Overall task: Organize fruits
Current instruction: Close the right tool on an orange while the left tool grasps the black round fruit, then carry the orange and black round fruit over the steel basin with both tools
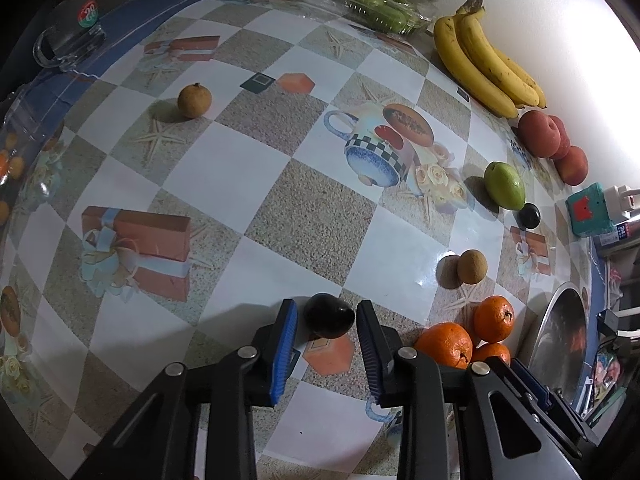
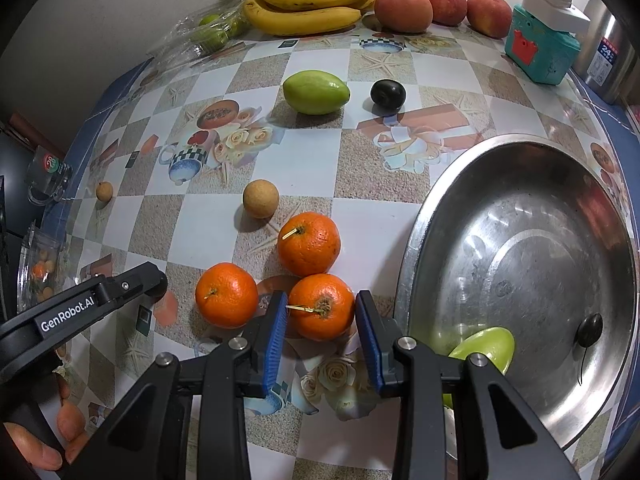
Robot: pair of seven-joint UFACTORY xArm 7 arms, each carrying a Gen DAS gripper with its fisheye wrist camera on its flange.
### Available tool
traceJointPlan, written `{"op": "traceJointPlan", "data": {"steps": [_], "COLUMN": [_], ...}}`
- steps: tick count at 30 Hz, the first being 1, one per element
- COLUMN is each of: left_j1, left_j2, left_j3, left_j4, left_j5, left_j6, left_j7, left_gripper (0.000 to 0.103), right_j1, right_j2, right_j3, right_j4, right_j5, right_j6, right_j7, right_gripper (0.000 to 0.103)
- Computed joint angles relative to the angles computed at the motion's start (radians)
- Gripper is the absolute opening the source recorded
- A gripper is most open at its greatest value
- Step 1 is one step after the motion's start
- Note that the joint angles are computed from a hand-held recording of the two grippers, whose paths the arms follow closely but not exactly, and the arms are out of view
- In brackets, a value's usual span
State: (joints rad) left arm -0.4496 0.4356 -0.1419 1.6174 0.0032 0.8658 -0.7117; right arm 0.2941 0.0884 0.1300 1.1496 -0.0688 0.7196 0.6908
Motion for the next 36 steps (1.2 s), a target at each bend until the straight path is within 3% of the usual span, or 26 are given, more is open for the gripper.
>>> {"op": "traceJointPlan", "data": {"steps": [4,24,29,36], "left_j1": [-0.001,-0.015,-0.029,-0.061], "left_j2": [-0.004,-0.050,-0.049,0.014], "left_j3": [0.000,0.002,-0.003,-0.019], "left_j4": [-0.005,-0.020,0.008,0.141], "left_j5": [0.000,0.051,0.064,0.063], "left_j6": [-0.008,-0.070,-0.075,-0.034], "left_j7": [-0.001,-0.012,0.002,0.050], "left_gripper": [0.027,0.026,0.026,0.026], "right_j1": [0.000,-0.014,-0.026,-0.055], "right_j2": [0.000,-0.096,-0.123,-0.171], "right_j3": [0.000,0.005,0.005,-0.003], "right_j4": [0.001,-0.058,-0.065,-0.103], "right_j5": [0.000,0.027,0.018,0.003], "right_j6": [0.001,-0.082,-0.059,-0.064], "right_j7": [-0.002,0.012,0.040,0.089], "right_gripper": [0.036,0.035,0.035,0.035]}}
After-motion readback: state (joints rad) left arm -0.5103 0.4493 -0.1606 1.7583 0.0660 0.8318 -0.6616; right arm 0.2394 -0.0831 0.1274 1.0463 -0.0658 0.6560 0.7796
